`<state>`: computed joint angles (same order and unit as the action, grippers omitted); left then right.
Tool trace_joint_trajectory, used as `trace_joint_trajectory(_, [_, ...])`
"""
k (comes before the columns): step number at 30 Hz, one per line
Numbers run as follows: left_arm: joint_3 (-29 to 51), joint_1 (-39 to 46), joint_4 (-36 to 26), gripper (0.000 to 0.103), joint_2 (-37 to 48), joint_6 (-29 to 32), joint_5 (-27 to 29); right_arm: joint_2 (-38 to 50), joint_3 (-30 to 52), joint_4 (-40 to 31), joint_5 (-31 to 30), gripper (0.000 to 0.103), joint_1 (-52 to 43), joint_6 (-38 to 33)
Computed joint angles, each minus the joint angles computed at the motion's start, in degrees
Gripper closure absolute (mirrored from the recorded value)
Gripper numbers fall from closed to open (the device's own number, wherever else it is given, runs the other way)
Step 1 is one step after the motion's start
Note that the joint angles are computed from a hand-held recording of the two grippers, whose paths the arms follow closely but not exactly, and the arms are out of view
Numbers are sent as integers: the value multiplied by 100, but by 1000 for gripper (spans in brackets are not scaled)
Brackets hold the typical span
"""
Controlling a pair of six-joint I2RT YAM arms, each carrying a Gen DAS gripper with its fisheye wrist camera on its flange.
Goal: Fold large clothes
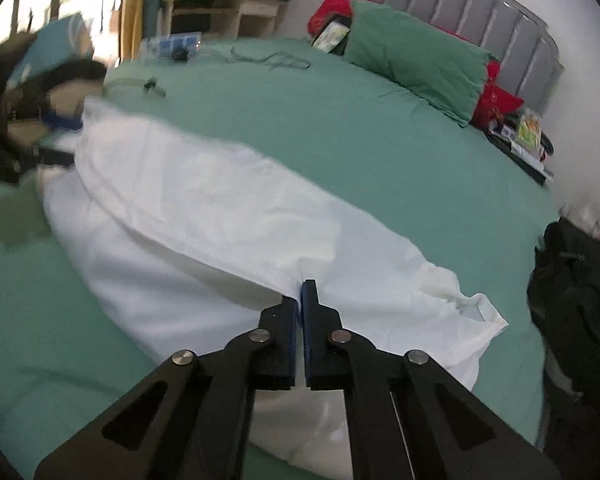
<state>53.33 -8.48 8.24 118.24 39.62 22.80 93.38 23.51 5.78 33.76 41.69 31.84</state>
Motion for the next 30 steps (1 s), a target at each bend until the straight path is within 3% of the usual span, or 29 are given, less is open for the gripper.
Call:
trace_joint_trajectory(1, [79,-48,-33,98,40,-46,-103,-72,-38,104,-116,101,-94,-88])
trace_joint_trajectory(2, [101,-97,28,101,51,-109,-232,-64,-23,151,-126,102,-136,-136])
trace_joint_trajectory(5, [158,-72,269,101,48,-332,-43,-82,-17,397,-230,102,-366,-231])
trace_joint_trajectory(8, [581,-74,125,101,179,-716,-24,-341,-109,737,-403,102,-802,-395])
trace_joint_trajectory(13, [1910,-277,-343,101,926,-1154,-202,-118,66,1097,-550,102,-1614,-791])
trace_joint_trajectory(18, [3409,-577,-722,102,1883,-1600,-579,588,816,752,-242,101,-2076,-1136])
trace_joint_trajectory(19, [3552,-637,-695,102,1982,-1622,-763,816,1023,656,-76,97,-2143,-1169])
trace_joint_trajectory(21, [4124,-728,-1063,102,2296,-1665,-1298,1175,1359,394,120,66,-2315,-1081])
trace_joint_trajectory(22, [4509,-723,-1442,101,2488,-1761,-1489,1308,1453,281,171,43,-2408,-941])
trace_joint_trajectory(23, [4961,-676,-1915,99,2710,-1905,-1583,1351,1401,337,206,37,-2487,-793])
trace_joint_trajectory(24, [5418,-576,-2410,95,2939,-2065,-1532,1332,1328,378,177,37,-2568,-721])
trace_joint_trajectory(25, [5587,-486,-2587,81,3022,-2157,-1455,1287,1271,312,100,37,-2664,-689])
trace_joint_trajectory(26, [5554,-395,-2550,65,2999,-2237,-1449,1205,1210,190,106,37,-2734,-695])
trace_joint_trajectory(27, [5356,-290,-2400,59,2876,-2280,-1494,1072,1126,91,174,37,-2778,-687])
trace_joint_trajectory(30, [4840,73,-2316,55,2509,-2216,-1262,379,676,-144,212,37,-2890,-505])
